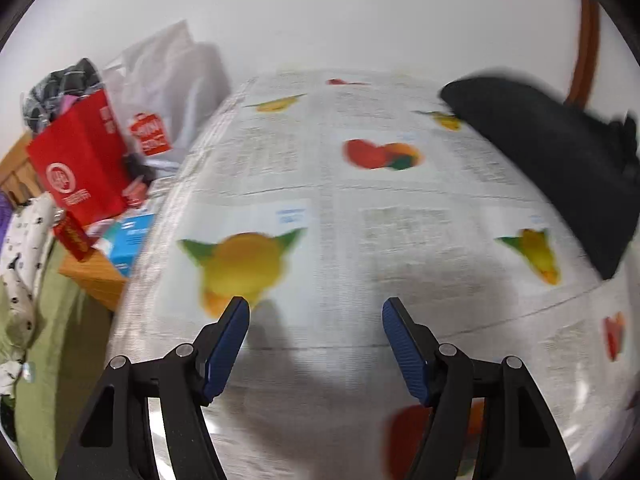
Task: Fold small clothes
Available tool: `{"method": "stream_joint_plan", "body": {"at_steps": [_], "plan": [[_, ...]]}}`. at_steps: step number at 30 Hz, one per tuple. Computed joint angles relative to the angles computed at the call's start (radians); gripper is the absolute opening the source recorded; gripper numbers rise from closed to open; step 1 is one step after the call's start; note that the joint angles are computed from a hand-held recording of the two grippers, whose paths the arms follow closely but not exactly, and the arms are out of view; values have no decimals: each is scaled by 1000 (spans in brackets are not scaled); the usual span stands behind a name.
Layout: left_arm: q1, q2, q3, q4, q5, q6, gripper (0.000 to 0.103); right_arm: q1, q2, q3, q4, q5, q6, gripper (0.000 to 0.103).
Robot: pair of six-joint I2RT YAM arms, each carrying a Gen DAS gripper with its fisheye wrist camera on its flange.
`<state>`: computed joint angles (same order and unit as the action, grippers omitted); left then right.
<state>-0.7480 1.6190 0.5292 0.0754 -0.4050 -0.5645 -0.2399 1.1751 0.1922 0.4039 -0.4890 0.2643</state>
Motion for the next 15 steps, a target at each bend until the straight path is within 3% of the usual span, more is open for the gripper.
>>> {"method": "stream_joint_plan", "body": {"at_steps": [5,8,12,15], "plan": [[-101,57,121,-1,49,-3,67,-174,102,-18,-65,-101,-199,23],[-174,120,215,-7,68,-3,67,-253,42,6,-179,-132,-301,38],[-239,213,342,-6,138,-7,67,-321,21,52,-219,-202,-357,77],[-281,305,455,-17,177,-6,67,-310,124,134,-211,-179,-345,79]]}}
